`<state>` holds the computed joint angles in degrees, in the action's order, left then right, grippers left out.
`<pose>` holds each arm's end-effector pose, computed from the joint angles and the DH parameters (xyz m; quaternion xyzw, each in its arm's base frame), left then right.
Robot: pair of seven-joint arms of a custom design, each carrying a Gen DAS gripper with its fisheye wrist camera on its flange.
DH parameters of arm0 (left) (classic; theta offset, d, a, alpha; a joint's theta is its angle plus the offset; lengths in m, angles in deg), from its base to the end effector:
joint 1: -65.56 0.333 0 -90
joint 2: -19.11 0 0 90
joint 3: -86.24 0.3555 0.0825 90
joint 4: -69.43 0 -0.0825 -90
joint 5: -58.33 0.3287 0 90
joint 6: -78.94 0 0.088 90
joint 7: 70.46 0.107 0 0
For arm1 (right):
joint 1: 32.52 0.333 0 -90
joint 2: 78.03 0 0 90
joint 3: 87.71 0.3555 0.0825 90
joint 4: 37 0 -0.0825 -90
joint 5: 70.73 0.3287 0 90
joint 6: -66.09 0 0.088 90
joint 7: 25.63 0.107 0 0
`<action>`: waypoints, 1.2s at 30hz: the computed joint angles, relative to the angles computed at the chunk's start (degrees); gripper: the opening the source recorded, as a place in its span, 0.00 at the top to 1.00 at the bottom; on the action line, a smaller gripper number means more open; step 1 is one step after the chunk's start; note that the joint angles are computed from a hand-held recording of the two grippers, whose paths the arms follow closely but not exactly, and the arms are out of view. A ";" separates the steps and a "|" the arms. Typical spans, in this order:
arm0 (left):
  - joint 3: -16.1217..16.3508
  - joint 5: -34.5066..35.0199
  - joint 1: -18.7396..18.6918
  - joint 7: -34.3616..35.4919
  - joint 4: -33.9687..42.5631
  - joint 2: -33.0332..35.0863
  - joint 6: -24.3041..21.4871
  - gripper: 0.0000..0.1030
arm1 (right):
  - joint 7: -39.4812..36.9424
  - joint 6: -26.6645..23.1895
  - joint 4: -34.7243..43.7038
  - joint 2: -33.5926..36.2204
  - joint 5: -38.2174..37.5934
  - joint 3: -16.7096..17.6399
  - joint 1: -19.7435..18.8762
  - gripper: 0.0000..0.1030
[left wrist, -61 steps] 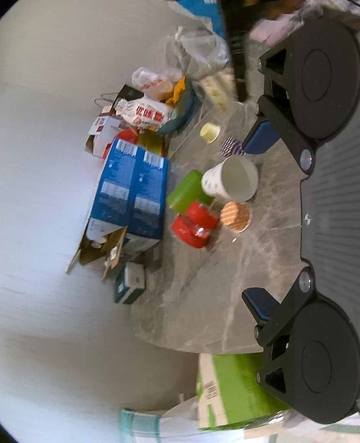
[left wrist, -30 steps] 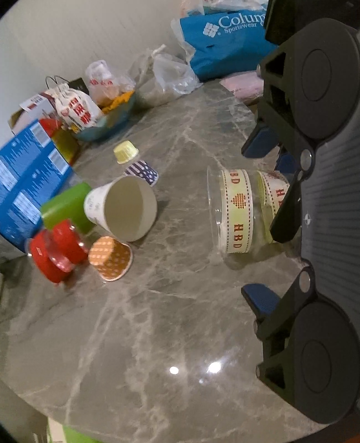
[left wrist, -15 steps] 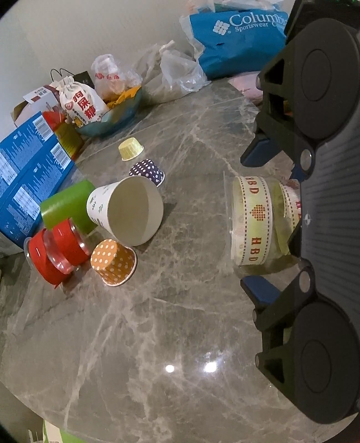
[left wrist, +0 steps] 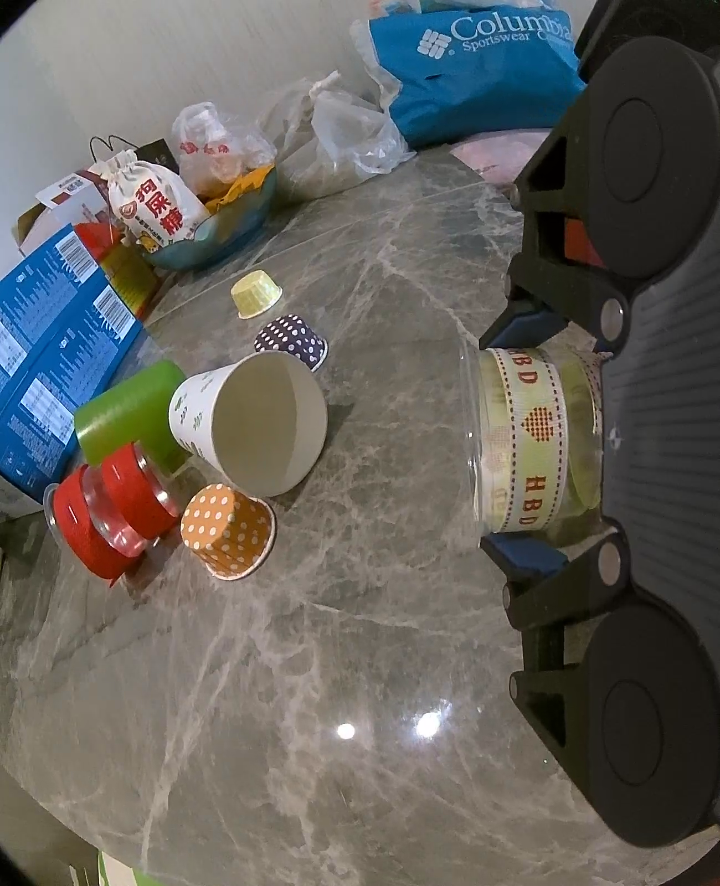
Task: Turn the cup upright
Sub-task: 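Lift the cup with the right gripper while the left gripper closes on it, then open the right gripper and rotate the cup upright with the left gripper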
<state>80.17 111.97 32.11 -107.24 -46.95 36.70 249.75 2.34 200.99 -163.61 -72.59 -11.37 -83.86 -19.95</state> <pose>0.4269 -0.4173 0.4275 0.8410 -0.4132 0.3483 0.0236 0.4888 0.1556 0.4229 -0.8286 0.4264 0.1177 0.3431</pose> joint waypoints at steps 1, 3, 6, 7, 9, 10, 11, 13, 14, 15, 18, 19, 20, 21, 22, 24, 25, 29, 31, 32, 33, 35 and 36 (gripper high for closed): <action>-0.01 0.12 -0.02 0.29 0.15 0.08 -0.05 0.32 | -0.19 0.06 -0.06 -0.05 0.13 0.02 -0.01 0.43; 0.17 0.80 -0.33 0.70 0.63 0.21 -0.50 0.33 | -0.84 0.30 -0.24 -0.16 0.47 0.05 -0.01 0.42; 1.91 5.82 -2.01 -3.40 0.89 -0.29 -1.28 0.33 | -1.92 -0.36 -0.63 -0.52 1.21 -0.13 -0.29 0.27; 1.94 7.67 -2.14 -4.25 0.94 -0.59 -1.98 0.33 | -2.55 -0.05 -0.86 -0.71 1.59 -0.21 -0.37 0.19; 2.69 14.30 -2.98 -9.00 0.86 -1.50 -3.35 0.33 | -4.38 -0.90 -1.04 -1.06 2.24 -0.61 -0.90 0.03; 3.00 17.63 -3.20 -12.22 0.68 -1.93 -3.66 0.33 | -5.70 -1.42 -1.27 -1.43 2.91 -0.86 -1.26 0.03; 2.91 19.81 -3.06 -14.60 0.40 -2.27 -4.03 0.33 | -6.80 -1.75 -1.55 -1.85 3.33 -1.15 -1.61 0.03; 2.26 23.36 -2.60 -17.67 0.05 -2.84 -5.02 0.33 | -8.47 -2.52 -1.69 -2.30 4.21 -1.75 -2.30 0.01; 1.57 23.68 -2.28 -17.63 -0.09 -3.13 -6.12 0.33 | -9.12 -2.95 -1.74 -2.53 4.98 -2.07 -2.70 0.01; 0.77 23.84 -2.06 -16.95 -0.10 -3.45 -7.63 0.33 | -9.77 -3.16 -1.79 -2.69 6.00 -2.32 -3.04 0.01; -1.90 25.70 -3.37 -13.61 0.95 -4.50 -17.94 0.33 | -11.88 -1.33 -2.49 -3.34 9.77 -2.67 -3.56 0.01; -2.80 26.62 -3.97 -12.60 1.36 -4.65 -21.70 0.33 | -13.03 -0.01 -2.91 -3.61 11.04 -2.61 -3.50 0.01; -3.68 28.43 -4.79 -12.09 1.82 -4.64 -25.69 0.33 | -14.27 1.41 -3.27 -3.80 12.09 -2.52 -3.37 0.01; -4.47 30.39 -5.31 -12.37 2.18 -4.51 -28.60 0.33 | -15.89 3.06 -3.82 -4.16 13.35 -2.40 -3.18 0.01; -5.28 31.98 -5.79 -12.68 2.40 -4.34 -31.56 0.33 | -17.61 3.98 -4.30 -4.44 14.67 -2.37 -3.06 0.01; -6.99 34.00 -7.00 -12.30 3.14 -3.45 -38.56 0.33 | -18.59 4.26 -4.96 -4.85 15.20 -2.53 -2.98 0.01; -7.84 34.89 -7.78 -11.82 3.60 -2.73 -42.54 0.33 | -19.47 3.87 -5.23 -4.90 15.97 -2.67 -3.04 0.01; -9.94 36.79 -11.48 -9.83 6.25 1.59 -57.24 0.33 | -23.16 2.35 -6.42 -5.06 19.67 -3.40 -3.76 0.01; -10.00 37.37 -13.51 -9.61 7.30 3.82 -62.75 0.33 | -23.49 2.71 -6.62 -4.88 21.03 -3.70 -4.15 0.01; -9.92 37.18 -14.39 -9.66 8.07 5.09 -65.05 0.33 | -23.41 2.83 -6.92 -4.83 21.52 -3.82 -4.34 0.01; -9.71 37.11 -15.37 -10.15 8.83 6.40 -67.34 0.33 | -23.47 2.61 -7.16 -4.80 21.77 -3.94 -4.55 0.01; -8.88 36.43 -18.07 -8.67 11.94 10.05 -73.57 0.33 | -24.95 2.32 -7.93 -4.92 22.99 -4.31 -5.14 0.01; -8.19 35.81 -19.94 -7.57 14.11 12.29 -77.67 0.33 | -25.58 2.45 -8.22 -4.94 23.81 -4.38 -5.32 0.01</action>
<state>71.98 147.78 12.17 -114.80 -32.83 48.99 172.08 -23.23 203.44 -171.84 -77.53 12.44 -88.24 -25.27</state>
